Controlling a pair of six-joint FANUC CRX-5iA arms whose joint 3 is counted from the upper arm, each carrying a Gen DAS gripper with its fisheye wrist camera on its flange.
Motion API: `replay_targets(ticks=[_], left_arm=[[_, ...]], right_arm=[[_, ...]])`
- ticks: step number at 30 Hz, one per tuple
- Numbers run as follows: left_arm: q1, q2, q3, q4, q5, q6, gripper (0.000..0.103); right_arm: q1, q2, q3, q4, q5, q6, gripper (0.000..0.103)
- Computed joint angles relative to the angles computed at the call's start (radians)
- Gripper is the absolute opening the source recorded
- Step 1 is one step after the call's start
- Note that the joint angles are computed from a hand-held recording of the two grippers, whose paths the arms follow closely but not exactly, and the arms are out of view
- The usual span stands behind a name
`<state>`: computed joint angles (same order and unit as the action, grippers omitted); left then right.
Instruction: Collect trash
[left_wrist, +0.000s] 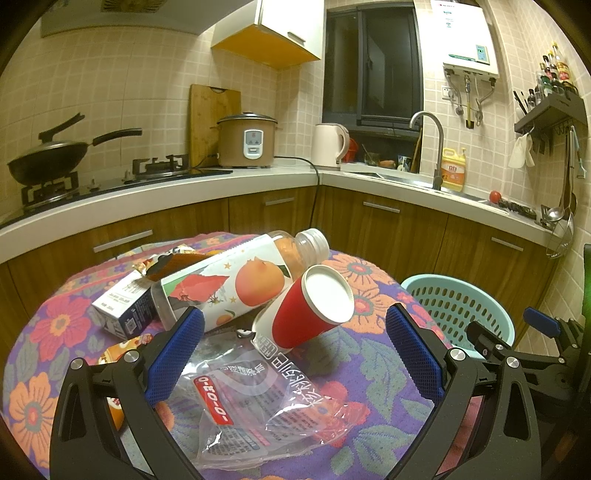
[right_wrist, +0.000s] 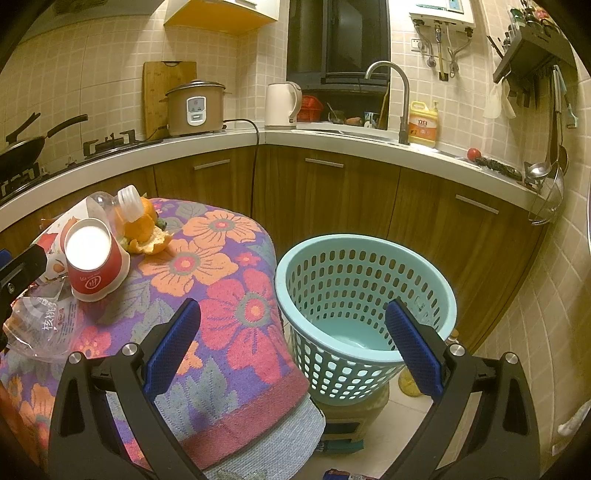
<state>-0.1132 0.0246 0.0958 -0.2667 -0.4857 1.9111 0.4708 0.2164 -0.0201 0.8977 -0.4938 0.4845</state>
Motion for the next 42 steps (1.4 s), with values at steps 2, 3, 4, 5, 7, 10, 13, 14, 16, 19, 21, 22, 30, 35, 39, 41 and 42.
replay_targets(ticks=[2,3,4,5,7,10,13,14,16,19,21,22,30,35,39,41,42], left_arm=[[-0.001,0.0,0.001,-0.002,-0.001,0.001,0.095],[-0.001,0.0,0.001,-0.002,-0.001,0.001,0.095],[-0.001,0.0,0.0,-0.002,0.0,0.002,0.095],[-0.001,0.0,0.0,-0.002,0.0,0.002,0.095],[-0.001,0.0,0.0,-0.003,0.001,0.003,0.095],[0.0,-0.001,-0.001,-0.005,0.003,0.005,0.095],[-0.002,-0.002,0.001,-0.017,0.006,0.016,0.095],[-0.004,-0.001,0.005,-0.028,0.004,0.026,0.095],[-0.005,-0.003,0.013,-0.048,-0.001,0.047,0.095],[0.016,-0.03,0.001,-0.031,-0.01,0.035,0.095],[0.046,-0.073,-0.027,-0.007,-0.005,0.037,0.095],[0.061,-0.094,-0.045,0.006,-0.001,0.034,0.095],[0.191,-0.189,-0.068,-0.024,-0.191,0.068,0.095],[0.312,-0.197,-0.143,0.203,-0.195,-0.1,0.091],[0.369,-0.173,-0.219,0.469,-0.175,-0.299,0.089],[0.369,-0.129,-0.199,0.506,-0.191,-0.335,0.087],[0.361,-0.096,-0.16,0.484,-0.235,-0.32,0.085]], right_arm=[[0.0,-0.001,0.0,-0.006,0.0,0.007,0.095],[0.0,-0.001,0.0,-0.007,0.0,0.009,0.095],[0.001,-0.001,0.001,-0.009,-0.001,0.011,0.095],[0.001,-0.001,0.002,-0.009,-0.001,0.012,0.095],[0.0,-0.002,0.0,-0.007,0.0,0.011,0.095],[0.0,-0.004,-0.003,-0.003,0.002,0.009,0.095],[-0.001,-0.007,-0.009,0.006,0.008,0.001,0.095],[-0.001,-0.009,-0.011,0.011,0.01,-0.005,0.095],[-0.002,-0.011,-0.016,0.023,0.015,-0.014,0.095],[-0.003,-0.02,-0.021,0.007,0.044,0.012,0.095],[-0.007,-0.031,-0.033,0.001,0.087,0.016,0.095],[-0.004,-0.033,-0.028,-0.025,0.1,0.043,0.096],[0.074,-0.023,0.152,-0.604,0.067,0.722,0.095],[0.101,-0.002,0.303,-0.964,-0.059,1.129,0.095],[0.098,0.05,0.424,-1.101,-0.184,1.224,0.095],[0.093,0.088,0.498,-1.154,-0.262,1.252,0.095],[0.09,0.104,0.529,-1.17,-0.296,1.258,0.095]])
